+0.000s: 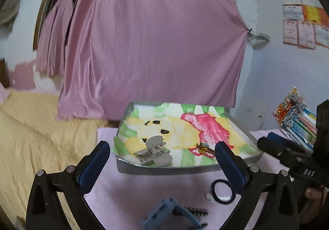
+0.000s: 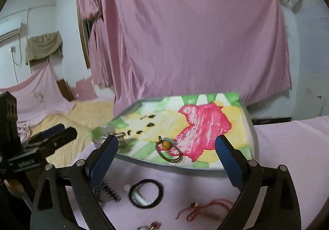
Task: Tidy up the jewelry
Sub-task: 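Withdraw both tools from the tray toward the blue watch and silver ring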
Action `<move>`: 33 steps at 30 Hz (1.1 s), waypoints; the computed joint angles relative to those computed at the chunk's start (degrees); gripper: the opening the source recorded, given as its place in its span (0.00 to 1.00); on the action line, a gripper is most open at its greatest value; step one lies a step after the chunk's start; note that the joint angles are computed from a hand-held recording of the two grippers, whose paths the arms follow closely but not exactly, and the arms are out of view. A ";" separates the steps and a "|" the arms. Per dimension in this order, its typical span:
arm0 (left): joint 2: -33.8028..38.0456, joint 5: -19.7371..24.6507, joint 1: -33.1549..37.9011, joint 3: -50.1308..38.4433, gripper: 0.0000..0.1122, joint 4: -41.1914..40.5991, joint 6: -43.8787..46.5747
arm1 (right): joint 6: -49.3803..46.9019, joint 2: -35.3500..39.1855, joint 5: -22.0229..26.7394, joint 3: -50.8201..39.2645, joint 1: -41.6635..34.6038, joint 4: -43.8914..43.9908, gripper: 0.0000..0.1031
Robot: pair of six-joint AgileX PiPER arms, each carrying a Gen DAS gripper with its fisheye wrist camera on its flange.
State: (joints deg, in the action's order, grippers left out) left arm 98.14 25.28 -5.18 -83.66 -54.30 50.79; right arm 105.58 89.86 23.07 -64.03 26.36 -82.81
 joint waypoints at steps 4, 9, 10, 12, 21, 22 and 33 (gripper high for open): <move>-6.38 -3.71 0.25 10.12 0.91 -14.57 17.38 | 8.94 -3.47 7.89 5.01 6.18 -8.04 0.93; -11.46 -4.51 1.23 18.34 0.91 -27.13 32.09 | 13.79 -5.39 18.42 9.38 13.75 -11.13 0.94; -12.09 -4.39 1.51 19.35 0.91 -28.53 33.83 | 14.30 -5.42 20.20 9.92 14.94 -11.25 0.94; -12.82 -3.93 2.33 20.92 0.91 -30.37 36.32 | 13.91 -5.34 23.61 10.61 17.68 -10.11 0.94; -10.96 0.98 5.89 19.50 0.91 -17.79 28.41 | 6.84 -2.53 23.95 9.36 19.89 -1.09 0.94; -10.64 1.35 5.99 19.29 0.91 -16.52 27.53 | 6.20 -2.30 23.81 9.23 19.85 -0.32 0.94; -2.33 10.42 5.74 7.46 0.91 6.64 3.00 | -11.61 0.12 17.03 4.00 15.02 18.22 0.94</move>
State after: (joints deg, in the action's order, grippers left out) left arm 95.81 35.70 0.56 -76.20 -47.66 53.79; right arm 93.97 89.98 40.10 -60.03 41.38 -64.59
